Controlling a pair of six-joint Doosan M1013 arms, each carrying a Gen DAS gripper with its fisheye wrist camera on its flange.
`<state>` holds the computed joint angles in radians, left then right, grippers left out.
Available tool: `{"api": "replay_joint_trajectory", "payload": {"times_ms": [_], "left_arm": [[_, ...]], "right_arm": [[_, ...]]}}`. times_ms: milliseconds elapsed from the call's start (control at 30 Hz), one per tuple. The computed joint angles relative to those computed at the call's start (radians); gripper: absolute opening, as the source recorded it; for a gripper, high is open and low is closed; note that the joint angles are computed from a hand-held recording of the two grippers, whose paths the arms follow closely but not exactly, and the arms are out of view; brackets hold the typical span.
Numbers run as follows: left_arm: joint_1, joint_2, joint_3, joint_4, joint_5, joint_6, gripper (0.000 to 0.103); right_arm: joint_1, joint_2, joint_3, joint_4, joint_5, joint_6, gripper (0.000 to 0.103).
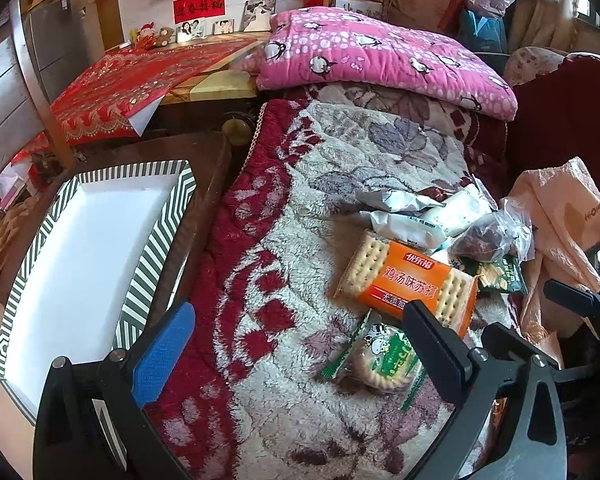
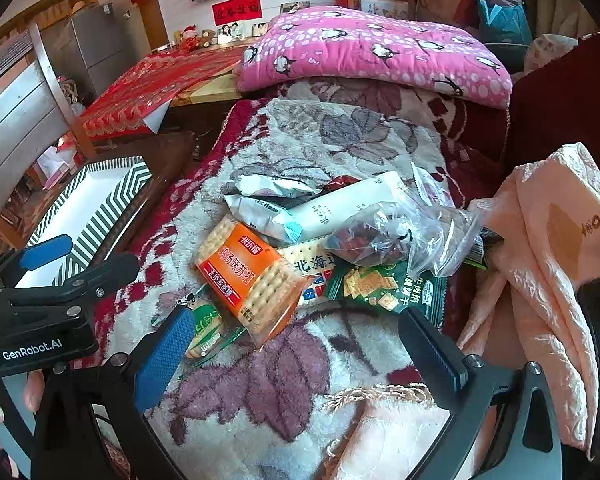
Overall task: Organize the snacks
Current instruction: 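Grasp the cow-print biscuit pack with left gripper while right grasps orange cracker pack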
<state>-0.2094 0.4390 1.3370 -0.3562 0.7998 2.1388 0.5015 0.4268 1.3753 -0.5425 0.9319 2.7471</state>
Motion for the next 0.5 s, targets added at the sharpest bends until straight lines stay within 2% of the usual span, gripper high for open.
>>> {"api": "replay_joint_trajectory", "payload": {"times_ms": [167,367,500], "left_arm": [[0.005,0.008,-0.009,-0.007,0.035,0.025,0.103],[0.022,0.018,-0.006,-0.067,0.124,0.168,0.103],[0.012,0.031,-0.009,-0.041,0.164,0.156,0.103]], "right_arm": [[-0.002,0.000,0.004,0.015,0.011,-0.004,0.102],[-0.014,-0.018,0.039,0.033,0.002,0.031,0.102],[-0.019,-0.021,0.049,0.047,-0.003,0.042,0.102]]}}
